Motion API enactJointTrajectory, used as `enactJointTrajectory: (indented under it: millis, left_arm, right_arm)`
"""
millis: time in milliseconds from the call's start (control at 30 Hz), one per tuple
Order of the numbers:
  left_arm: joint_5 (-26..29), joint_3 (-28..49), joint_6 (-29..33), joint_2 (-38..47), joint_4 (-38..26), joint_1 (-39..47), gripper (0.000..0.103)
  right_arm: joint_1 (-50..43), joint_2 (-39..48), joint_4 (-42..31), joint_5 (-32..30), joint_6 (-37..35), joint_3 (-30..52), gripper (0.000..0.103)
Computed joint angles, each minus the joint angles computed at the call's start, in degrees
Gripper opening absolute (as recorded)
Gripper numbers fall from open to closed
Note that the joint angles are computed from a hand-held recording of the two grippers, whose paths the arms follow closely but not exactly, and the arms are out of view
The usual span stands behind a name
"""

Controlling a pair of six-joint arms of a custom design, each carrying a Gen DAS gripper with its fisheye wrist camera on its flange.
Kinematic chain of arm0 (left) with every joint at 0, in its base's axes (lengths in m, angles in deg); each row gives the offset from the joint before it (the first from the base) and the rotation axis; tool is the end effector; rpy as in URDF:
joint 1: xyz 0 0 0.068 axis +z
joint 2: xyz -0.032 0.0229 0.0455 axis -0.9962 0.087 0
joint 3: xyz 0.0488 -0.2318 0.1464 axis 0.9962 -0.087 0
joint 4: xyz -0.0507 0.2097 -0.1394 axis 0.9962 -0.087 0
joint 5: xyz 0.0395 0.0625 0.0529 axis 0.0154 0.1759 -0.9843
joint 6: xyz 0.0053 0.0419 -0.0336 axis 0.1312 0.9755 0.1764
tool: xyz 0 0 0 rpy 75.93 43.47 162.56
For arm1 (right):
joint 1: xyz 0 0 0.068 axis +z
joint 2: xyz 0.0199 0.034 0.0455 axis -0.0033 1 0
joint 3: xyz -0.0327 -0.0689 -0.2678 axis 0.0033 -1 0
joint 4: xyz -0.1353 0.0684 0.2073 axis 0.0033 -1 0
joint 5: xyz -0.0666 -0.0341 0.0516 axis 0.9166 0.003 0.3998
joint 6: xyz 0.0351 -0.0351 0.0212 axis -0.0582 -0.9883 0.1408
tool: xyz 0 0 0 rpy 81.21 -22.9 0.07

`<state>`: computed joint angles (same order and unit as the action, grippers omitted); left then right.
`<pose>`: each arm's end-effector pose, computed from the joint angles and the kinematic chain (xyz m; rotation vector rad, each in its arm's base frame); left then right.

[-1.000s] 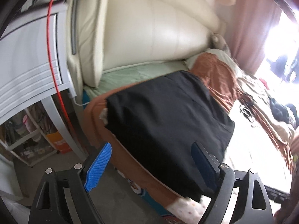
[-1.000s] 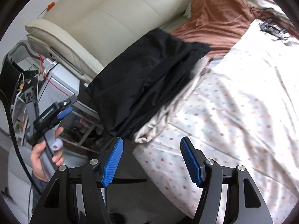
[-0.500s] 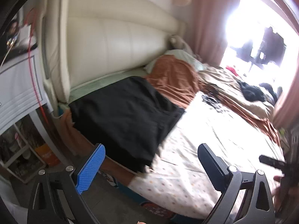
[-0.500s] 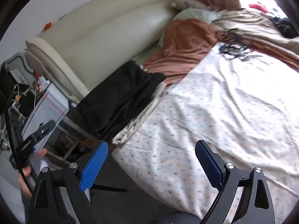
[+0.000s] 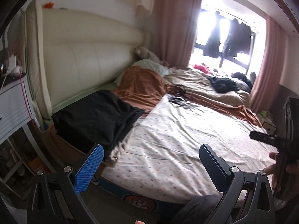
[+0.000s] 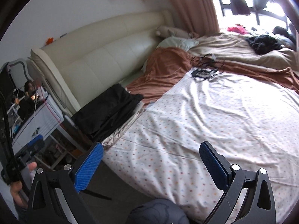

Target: Fold large clothes

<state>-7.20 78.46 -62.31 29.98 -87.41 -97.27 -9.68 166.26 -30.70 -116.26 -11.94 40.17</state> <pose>0.2280 -0.0467 0.3615 -0.1373 2.0747 -0.2317 0.3098 -0.0309 0.2978 -0.3589 2.1799 0.4979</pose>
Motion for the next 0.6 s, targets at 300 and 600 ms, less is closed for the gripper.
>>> enactJointTrajectory:
  millis: [300,600]
  left_arm:
    - [-16.0,-4.9,-3.4,-8.7,0.2,-17.3,0.102]
    - [-31.8,-8.3,-7.2,-12.1,0.1,-35.4,0.102]
  right_arm:
    - [-13.6,-11.3,-1.7,-7.7,-8.1,-9.4,0.103]
    - [-28.7,-19.7,-4.5,-18.4,-18.4,-17.2,0.103]
